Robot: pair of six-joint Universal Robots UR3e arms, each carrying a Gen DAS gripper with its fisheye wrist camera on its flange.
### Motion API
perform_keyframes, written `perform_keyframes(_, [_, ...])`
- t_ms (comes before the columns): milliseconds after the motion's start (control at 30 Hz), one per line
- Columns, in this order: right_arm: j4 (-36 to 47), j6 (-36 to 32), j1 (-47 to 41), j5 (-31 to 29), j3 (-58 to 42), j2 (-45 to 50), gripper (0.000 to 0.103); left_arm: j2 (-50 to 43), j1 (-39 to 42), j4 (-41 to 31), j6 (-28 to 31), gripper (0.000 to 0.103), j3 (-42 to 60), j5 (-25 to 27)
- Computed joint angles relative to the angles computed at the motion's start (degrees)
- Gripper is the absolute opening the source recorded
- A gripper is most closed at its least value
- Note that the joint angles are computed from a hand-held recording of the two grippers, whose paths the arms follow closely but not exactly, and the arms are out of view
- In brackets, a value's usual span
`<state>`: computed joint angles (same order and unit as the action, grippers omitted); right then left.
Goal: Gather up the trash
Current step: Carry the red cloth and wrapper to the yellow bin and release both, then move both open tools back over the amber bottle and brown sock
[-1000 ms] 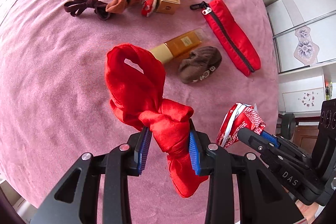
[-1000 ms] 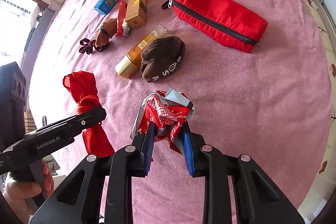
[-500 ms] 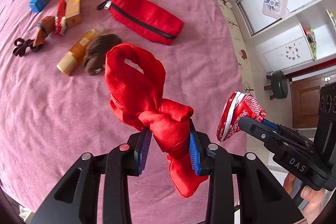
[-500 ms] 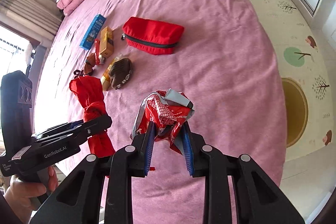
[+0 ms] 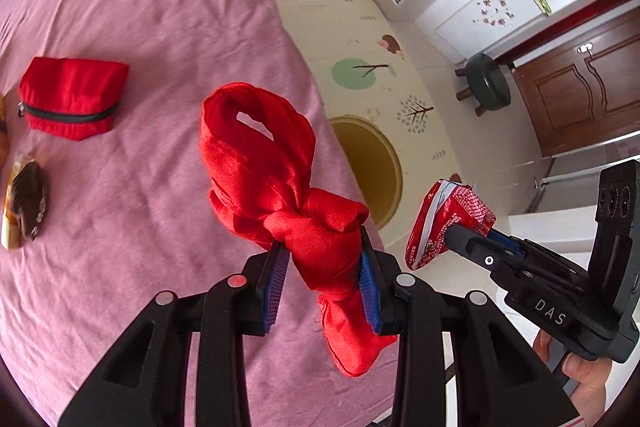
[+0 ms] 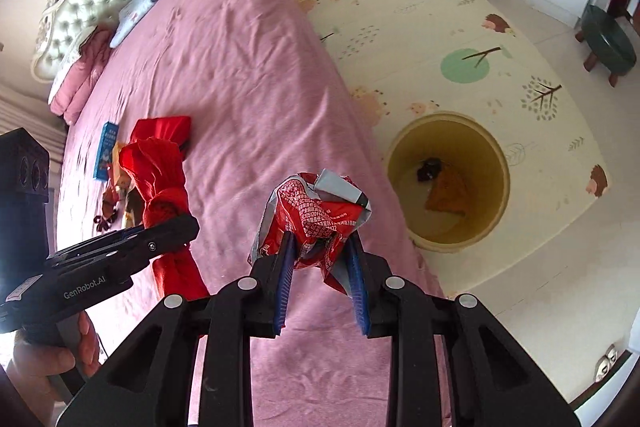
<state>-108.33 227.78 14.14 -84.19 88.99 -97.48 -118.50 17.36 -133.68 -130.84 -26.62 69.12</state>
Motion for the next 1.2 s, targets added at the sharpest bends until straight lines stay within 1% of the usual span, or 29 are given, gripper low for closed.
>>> perform_keyframes(133, [2.1,-3.0,-7.7,0.8,9.2,-10.1,0.026,2.1,-7.9,7.7,-2.0,0.034,-8.2,-0.6])
perform_keyframes(267, [4.2,-8.3,-16.6,3.0,16.3,-17.9,0.026,-0.3,-14.8,12.0,-4.9,0.034,-9.5,-1.1])
perform_keyframes(467, [5.8,-16.6,-24.4,3.5,20.3,-21.6,0.027,-7.1,-21.9,12.8,-8.1,0.034,-3.1,-3.1])
perform_keyframes(533, [5.6,-18.0,-25.9,4.2,21.3,-22.0,0.027,-9.4,-23.5,13.1,-9.4,0.034,-0.8,-3.0])
perform_keyframes(633, [4.9,-19.3,-26.9,4.5,21.8,-21.8,0.029,-13.6,-24.9,10.9,-10.3,0.034,5.2,-3.5])
perform_keyframes(700, [4.2,-19.3,-27.0,3.8,21.8,-21.8,0.036,-16.0,-25.7,9.8,-11.0,0.038,9.0,-3.4])
perform_keyframes(733, [3.9,-19.0,-27.0,3.2,21.7,-21.9,0.037,-15.6,-26.1,11.5,-11.5,0.044,8.0,-3.1])
perform_keyframes(767, [3.8,-18.8,-27.4,3.3,21.7,-22.0,0.043,-14.8,-26.3,13.5,-11.9,0.061,6.2,-2.6])
perform_keyframes(800, [3.8,-19.0,-28.3,3.6,21.9,-22.5,0.045,-13.1,-26.3,16.5,-12.3,0.070,2.8,-1.8])
perform_keyframes(833, [4.1,-19.0,-28.8,3.5,21.7,-22.8,0.045,-11.8,-26.3,19.1,-12.9,0.077,0.3,-1.5])
perform_keyframes(867, [4.3,-19.4,-29.3,3.4,21.6,-22.9,0.045,-11.5,-26.1,19.7,-12.8,0.077,-0.4,-1.5])
perform_keyframes(1033, [4.3,-19.1,-29.3,3.2,19.8,-22.6,0.046,-14.6,-24.1,15.0,-11.8,0.079,7.0,-0.7])
perform_keyframes(1200, [2.4,-15.6,-23.8,2.3,15.2,-17.8,0.048,-13.4,-19.7,12.1,-9.1,0.079,8.6,-1.1])
